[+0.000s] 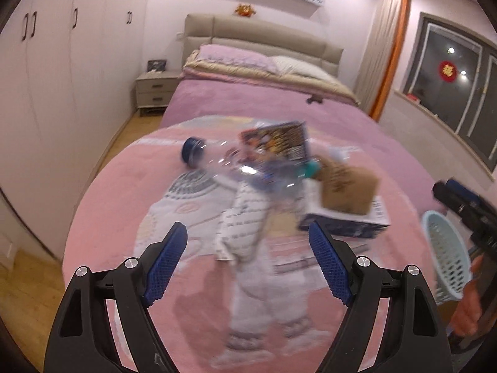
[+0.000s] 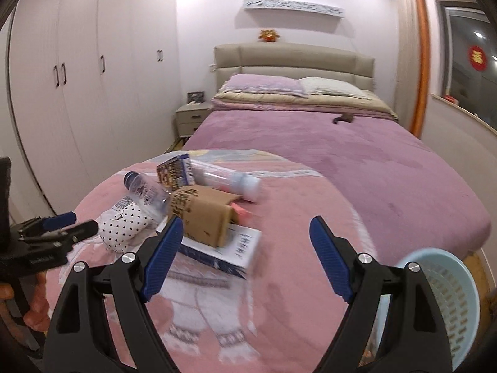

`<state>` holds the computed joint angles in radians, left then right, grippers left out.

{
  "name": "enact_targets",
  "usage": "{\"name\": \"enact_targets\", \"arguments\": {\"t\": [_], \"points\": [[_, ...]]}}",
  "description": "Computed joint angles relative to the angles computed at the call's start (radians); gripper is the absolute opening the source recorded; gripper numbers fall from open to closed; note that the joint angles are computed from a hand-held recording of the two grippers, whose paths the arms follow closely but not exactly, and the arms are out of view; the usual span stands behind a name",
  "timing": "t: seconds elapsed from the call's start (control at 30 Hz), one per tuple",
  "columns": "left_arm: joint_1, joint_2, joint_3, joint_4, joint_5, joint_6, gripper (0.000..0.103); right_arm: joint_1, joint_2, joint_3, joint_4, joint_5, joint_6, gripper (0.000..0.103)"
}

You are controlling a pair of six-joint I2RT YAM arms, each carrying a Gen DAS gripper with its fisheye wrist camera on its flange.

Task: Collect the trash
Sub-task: 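Grasp the polka-dot tissue pack with the left tool while the right tool grasps the brown paper sleeve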

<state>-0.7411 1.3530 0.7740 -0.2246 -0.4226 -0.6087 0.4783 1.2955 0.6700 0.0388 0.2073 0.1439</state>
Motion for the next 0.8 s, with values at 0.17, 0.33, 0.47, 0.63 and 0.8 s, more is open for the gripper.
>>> {"name": "enact_targets", "arguments": {"t": [0.17, 0.33, 0.47, 0.63, 0.8], "points": [[0.067, 0.091, -0.003, 0.077, 0.058, 0.035, 0.076, -0.008, 0.165, 0.101, 0.032, -0.032, -0.055, 0.079], [0.099, 0.168, 0.024, 0.107, 0.094, 0.034, 0.067, -0.018, 0.298, 0.190, 0.039, -0.067, -0.104, 0.079], [0.130, 0.195, 0.028, 0.120, 0.141, 0.033, 0.044, -0.032, 0.386, 0.261, 0.023, -0.105, -0.145, 0.079], [0.126, 0.188, 0.002, 0.153, 0.161, 0.044, 0.026, -0.047, 0.470, 0.325, -0.007, -0.169, -0.164, 0.079], [0.099, 0.159, -0.029, 0.165, 0.133, 0.029, 0.016, -0.034, 0.486, 0.300, 0.018, -0.203, -0.150, 0.062]]}}
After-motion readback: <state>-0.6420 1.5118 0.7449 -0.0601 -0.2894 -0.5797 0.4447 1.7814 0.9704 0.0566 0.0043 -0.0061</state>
